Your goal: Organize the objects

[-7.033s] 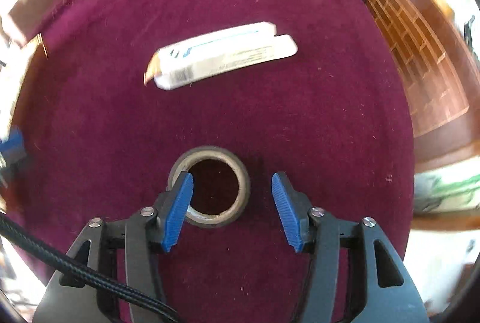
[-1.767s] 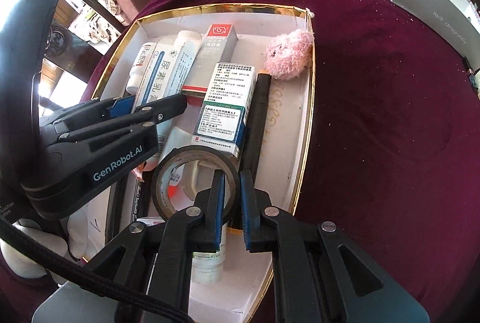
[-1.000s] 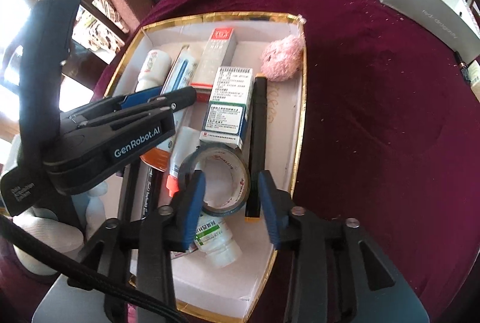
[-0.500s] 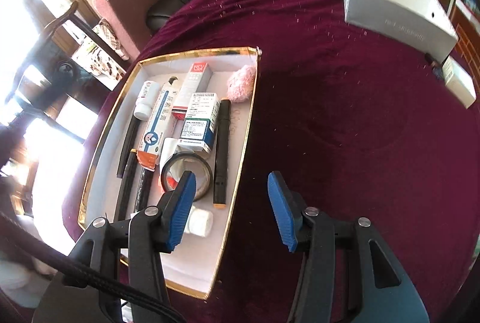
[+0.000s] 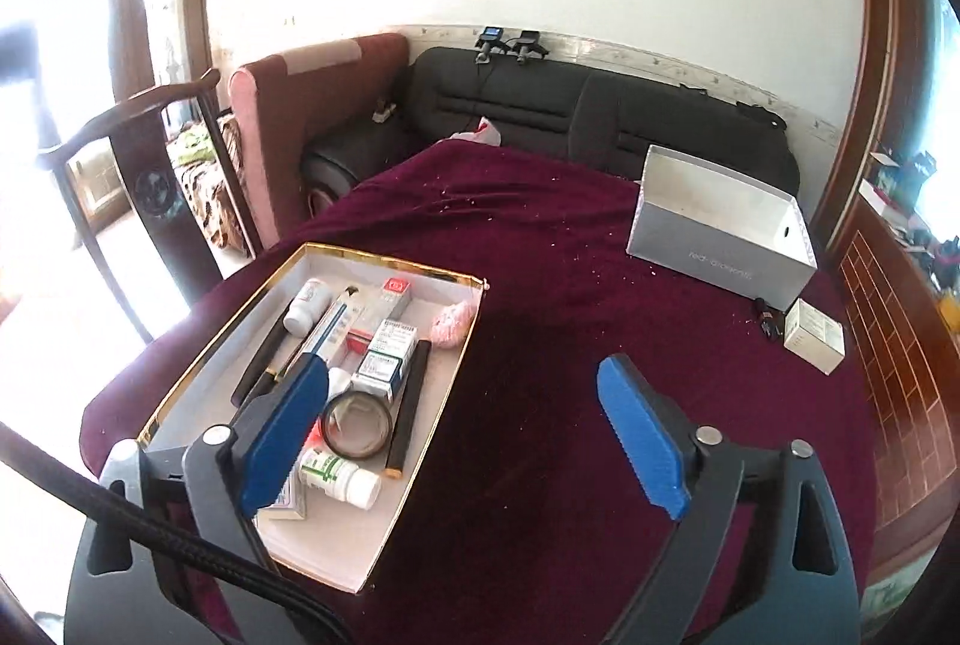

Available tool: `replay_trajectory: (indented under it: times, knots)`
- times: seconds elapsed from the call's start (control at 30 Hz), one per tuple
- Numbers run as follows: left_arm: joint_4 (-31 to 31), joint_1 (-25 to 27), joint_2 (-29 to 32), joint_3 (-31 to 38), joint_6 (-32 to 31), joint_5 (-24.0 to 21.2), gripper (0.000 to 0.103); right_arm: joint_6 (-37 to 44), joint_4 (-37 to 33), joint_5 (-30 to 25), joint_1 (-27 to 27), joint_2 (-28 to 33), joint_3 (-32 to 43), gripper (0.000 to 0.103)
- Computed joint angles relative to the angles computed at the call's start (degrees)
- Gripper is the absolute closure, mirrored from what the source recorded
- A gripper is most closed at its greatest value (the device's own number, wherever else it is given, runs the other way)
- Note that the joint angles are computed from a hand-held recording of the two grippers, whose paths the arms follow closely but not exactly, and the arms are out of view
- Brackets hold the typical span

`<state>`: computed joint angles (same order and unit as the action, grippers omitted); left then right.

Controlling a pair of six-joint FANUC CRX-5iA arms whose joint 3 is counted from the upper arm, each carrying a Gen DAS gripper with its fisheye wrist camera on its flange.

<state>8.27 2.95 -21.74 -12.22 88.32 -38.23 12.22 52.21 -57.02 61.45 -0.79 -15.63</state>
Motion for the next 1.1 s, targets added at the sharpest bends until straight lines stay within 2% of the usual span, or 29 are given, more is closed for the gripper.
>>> replay_trajectory:
  times: [0.17,0.27,0.37,0.6,0.9,1.1]
  knots:
    - [-8.58,-1.34,2.37,2.80,6.10,-5.99,0.002,2.51,-5.08,0.23,-0.29,0.60,0.43,0.010]
    - [-15.31,-3.93,4.15,4.71,10.47,-9.54,0.002,2.89,-7.93,0.47,0.02,0.84,0.05,0.010]
    - [-18.79,-5.61,4.81,4.86,12.56,-11.44,0.002,3.63,-8.83,0.97,0.93,0.77,-0.42,0.010]
    - [-19.21,-6.27,6.66,5.05,12.32,-13.38,0.002,7.36,-8.34,0.83,2.39,2.53,0.35,0.010]
    - [-18.25,-5.65,8.68,5.53,10.62,-16.79,0.002,10.47,-12.69,0.78,1.96,4.89,2.84,0.010]
    - [-19.10,-5.18,9.69,6.18,11.32,-17.26,0.002,12.42,-13.55,0.64,2.25,6.16,4.15,0.010]
